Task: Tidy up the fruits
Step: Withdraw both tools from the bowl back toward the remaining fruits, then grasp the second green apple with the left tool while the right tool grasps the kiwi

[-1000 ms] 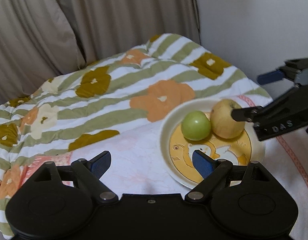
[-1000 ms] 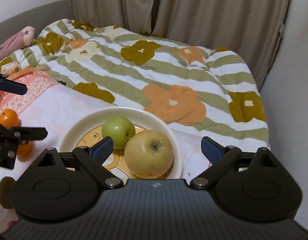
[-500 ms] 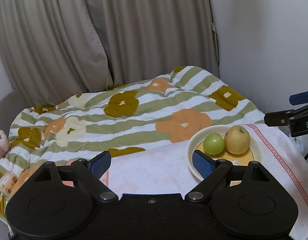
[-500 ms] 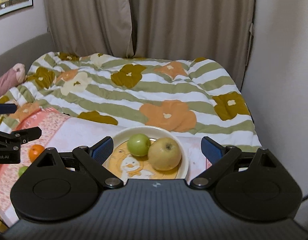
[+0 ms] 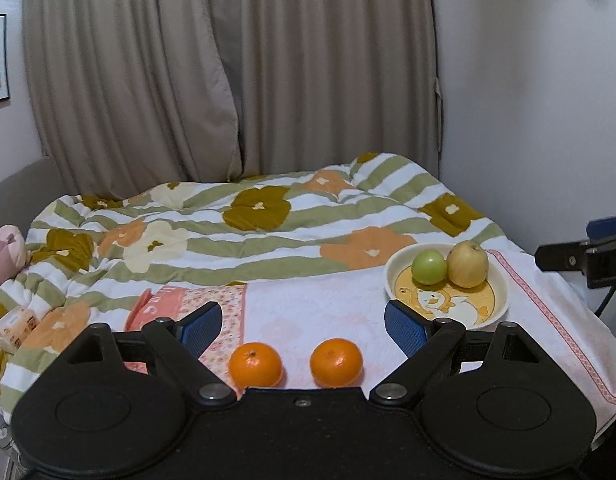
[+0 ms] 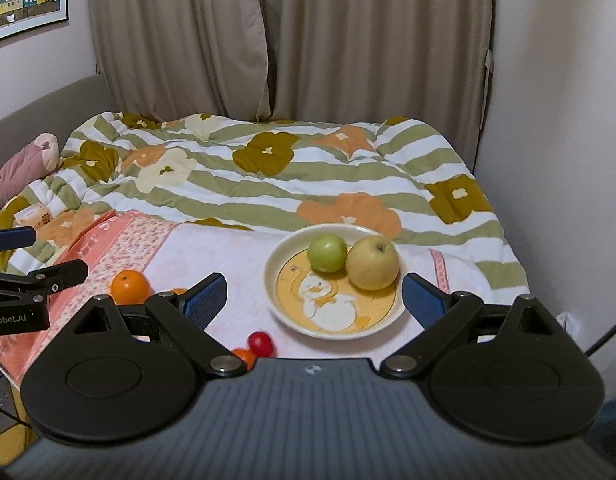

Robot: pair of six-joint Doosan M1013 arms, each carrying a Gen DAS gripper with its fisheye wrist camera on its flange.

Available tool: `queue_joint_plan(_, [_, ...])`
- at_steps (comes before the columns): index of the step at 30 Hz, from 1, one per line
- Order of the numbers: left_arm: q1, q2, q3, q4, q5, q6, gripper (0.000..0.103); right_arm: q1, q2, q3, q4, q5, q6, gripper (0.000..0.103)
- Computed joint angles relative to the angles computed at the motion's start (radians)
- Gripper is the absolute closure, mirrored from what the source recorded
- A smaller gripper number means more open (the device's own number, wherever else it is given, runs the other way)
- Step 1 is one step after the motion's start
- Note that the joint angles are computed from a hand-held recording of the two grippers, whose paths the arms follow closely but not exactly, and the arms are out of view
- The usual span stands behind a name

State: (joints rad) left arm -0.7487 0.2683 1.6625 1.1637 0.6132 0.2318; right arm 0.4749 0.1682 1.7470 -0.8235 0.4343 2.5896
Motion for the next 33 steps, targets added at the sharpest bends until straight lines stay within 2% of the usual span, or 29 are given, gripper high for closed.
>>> queue_joint_plan(3, [-0.004, -0.021, 0.035, 0.037, 0.015, -0.054, 0.012, 0.024, -0.004, 0.013, -0.027, 0.015, 0.055, 0.000])
queue_joint_plan(6, [-0.008, -0.032, 0.056, 0.064, 0.063, -0.063, 0.010, 0.045, -0.005, 0.025, -0.041, 0.025, 0.096, 0.000])
queue_joint_plan(7, [-0.004, -0.038, 0.065, 0.063, 0.059, -0.061, 0.008, 0.053, -0.004, 0.028, -0.039, 0.025, 0.105, 0.000])
queue_joint_plan(16, [0.038, -0.050, 0.141, 0.080, -0.016, -0.044, 0.008, 0.095, 0.049, 0.036, -0.071, 0.010, 0.183, 0.000])
queue_joint_plan(20, [0.062, -0.033, 0.161, 0.096, -0.082, -0.026, 0.007, 0.107, 0.086, 0.039, -0.100, -0.014, 0.225, 0.000])
queue_joint_plan(23, [0.082, -0.012, 0.171, 0.111, -0.149, -0.004, 0.004, 0.115, 0.114, 0.039, -0.116, -0.033, 0.250, 0.000])
queue_joint_plan(26, [0.091, 0.010, 0.173, 0.131, -0.179, 0.000, 0.003, 0.122, 0.141, 0.032, -0.132, -0.034, 0.278, 0.000])
queue_joint_plan(33, [0.111, 0.055, 0.140, 0.031, -0.219, 0.091, 0.003, 0.122, 0.167, 0.037, -0.196, -0.028, 0.362, 0.000])
